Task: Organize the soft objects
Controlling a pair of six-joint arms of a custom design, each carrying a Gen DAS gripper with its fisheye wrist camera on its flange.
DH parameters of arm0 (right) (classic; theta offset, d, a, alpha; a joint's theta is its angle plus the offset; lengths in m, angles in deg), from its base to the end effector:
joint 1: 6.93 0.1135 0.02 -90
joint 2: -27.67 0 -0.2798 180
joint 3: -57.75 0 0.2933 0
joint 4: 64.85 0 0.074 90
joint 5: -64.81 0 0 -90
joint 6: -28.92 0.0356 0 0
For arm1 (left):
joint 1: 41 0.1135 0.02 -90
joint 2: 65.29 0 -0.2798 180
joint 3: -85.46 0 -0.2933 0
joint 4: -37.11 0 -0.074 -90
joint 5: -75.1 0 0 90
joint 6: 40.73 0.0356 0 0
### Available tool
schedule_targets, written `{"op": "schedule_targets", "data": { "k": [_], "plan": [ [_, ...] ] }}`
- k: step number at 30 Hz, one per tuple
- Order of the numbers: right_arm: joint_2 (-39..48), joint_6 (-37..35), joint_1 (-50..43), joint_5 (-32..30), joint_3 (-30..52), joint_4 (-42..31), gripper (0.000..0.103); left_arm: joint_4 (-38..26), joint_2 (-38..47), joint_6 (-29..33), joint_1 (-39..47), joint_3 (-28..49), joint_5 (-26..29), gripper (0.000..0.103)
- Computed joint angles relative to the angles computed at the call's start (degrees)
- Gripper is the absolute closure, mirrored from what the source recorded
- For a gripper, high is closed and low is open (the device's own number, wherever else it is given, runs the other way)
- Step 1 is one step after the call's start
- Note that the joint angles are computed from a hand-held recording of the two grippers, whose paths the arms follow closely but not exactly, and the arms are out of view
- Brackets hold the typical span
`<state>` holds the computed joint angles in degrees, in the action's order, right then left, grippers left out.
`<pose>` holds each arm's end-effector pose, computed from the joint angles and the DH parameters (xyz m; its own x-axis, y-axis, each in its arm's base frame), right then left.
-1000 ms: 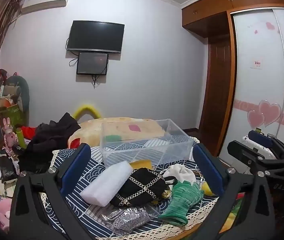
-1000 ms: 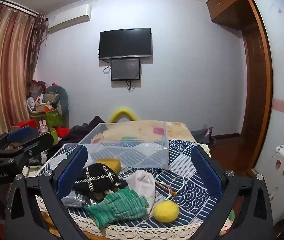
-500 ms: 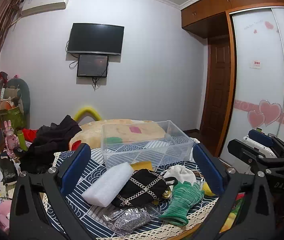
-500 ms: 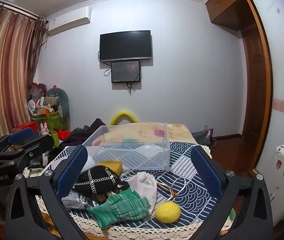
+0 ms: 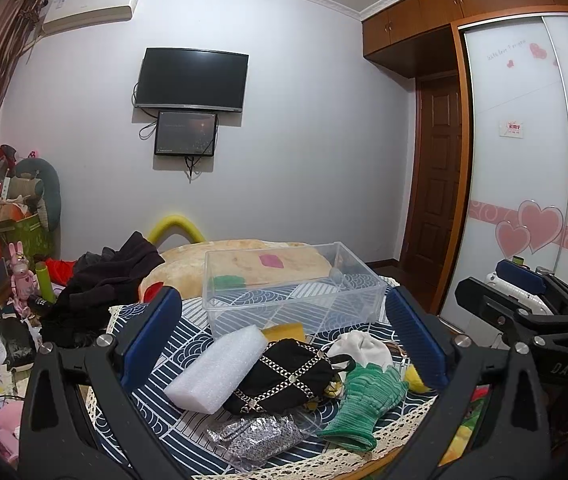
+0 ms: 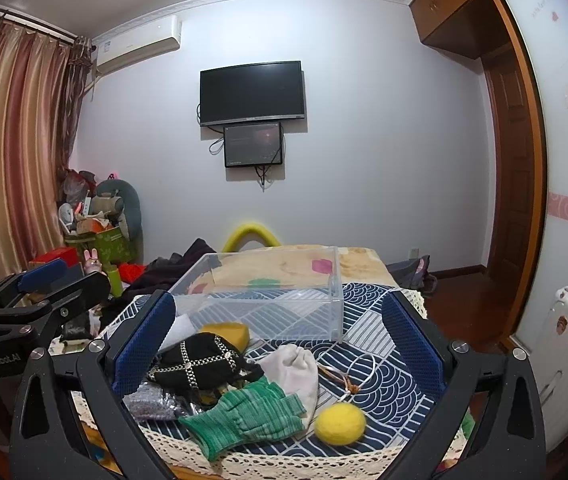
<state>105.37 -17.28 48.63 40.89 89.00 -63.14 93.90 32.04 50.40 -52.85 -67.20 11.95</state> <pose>0.1542 0.1674 0.1121 -0.2646 0.1104 -0.9580 0.2992 0.9538 0.0272 0.2502 -0.0689 0.0913 -0.2113 0.0623 -0.9754 0.6179 0.7818 -0.0839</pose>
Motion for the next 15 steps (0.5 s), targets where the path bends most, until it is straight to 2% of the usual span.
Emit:
{"op": "schedule_targets", "data": {
  "k": [15],
  "plan": [
    [0.1,1.3,1.1,0.9,0.7,-1.4,0.000,-0.1,-0.4,-0.1,-0.1,-0.2,-0.1,0.000]
  ]
}}
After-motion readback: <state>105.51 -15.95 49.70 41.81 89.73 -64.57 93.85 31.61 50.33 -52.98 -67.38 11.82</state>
